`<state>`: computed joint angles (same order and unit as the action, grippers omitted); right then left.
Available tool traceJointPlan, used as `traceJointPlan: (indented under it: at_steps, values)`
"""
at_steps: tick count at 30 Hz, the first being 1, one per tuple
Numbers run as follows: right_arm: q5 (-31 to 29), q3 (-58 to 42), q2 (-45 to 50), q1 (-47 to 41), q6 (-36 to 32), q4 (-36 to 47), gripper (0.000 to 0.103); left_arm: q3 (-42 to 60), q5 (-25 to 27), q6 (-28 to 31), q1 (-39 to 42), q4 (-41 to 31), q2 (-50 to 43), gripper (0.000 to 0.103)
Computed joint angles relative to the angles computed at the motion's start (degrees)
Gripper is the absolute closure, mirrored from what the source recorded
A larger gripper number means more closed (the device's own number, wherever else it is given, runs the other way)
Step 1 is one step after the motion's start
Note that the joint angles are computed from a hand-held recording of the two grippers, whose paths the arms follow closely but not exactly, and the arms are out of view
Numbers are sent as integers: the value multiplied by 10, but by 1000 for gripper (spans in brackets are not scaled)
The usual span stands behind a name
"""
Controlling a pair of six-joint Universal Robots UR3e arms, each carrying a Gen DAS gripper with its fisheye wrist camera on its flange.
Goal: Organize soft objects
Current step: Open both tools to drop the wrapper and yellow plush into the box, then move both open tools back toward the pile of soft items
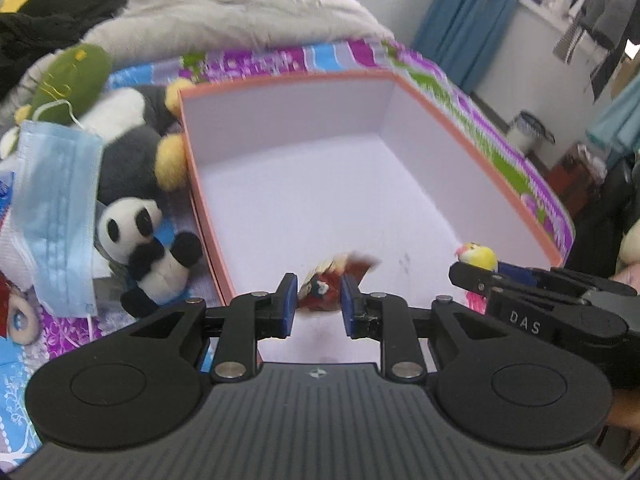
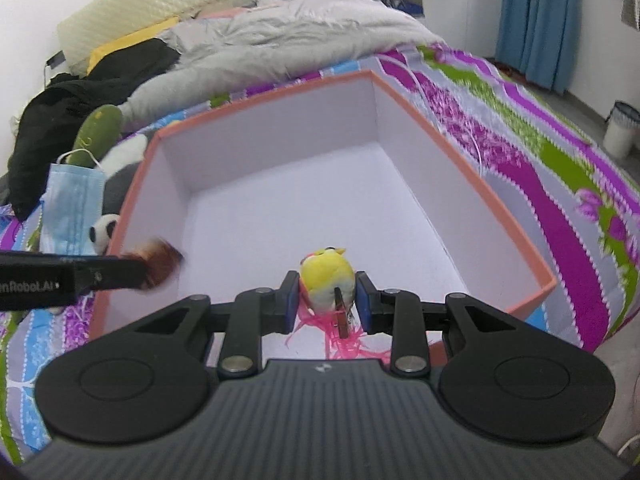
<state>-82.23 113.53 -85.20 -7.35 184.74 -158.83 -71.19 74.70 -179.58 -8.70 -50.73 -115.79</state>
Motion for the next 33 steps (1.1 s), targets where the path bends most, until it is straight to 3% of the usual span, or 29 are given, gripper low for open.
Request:
traceJointPlan:
  at_steps: [1, 3, 10, 17, 28, 33]
  values:
    - [-4, 0, 1, 0, 2, 4, 56, 3, -1, 2, 0, -4, -3, 72]
    - [-2, 9, -2, -3, -2, -2, 50, 4, 4, 4, -2, -4, -3, 71]
    - [8, 16, -36, -9, -3, 1, 50, -14, 4, 9, 4, 1, 39, 71]
    - [17, 18, -115, 4, 16, 11, 50, -69, -16, 28, 27, 10, 140, 71]
    - [23, -13, -203, 71, 41, 34, 50, -175, -105, 48, 134, -32, 349, 71]
    - [20, -11, -224, 112, 64, 31, 50, -230, -153, 83, 214, -76, 461, 71]
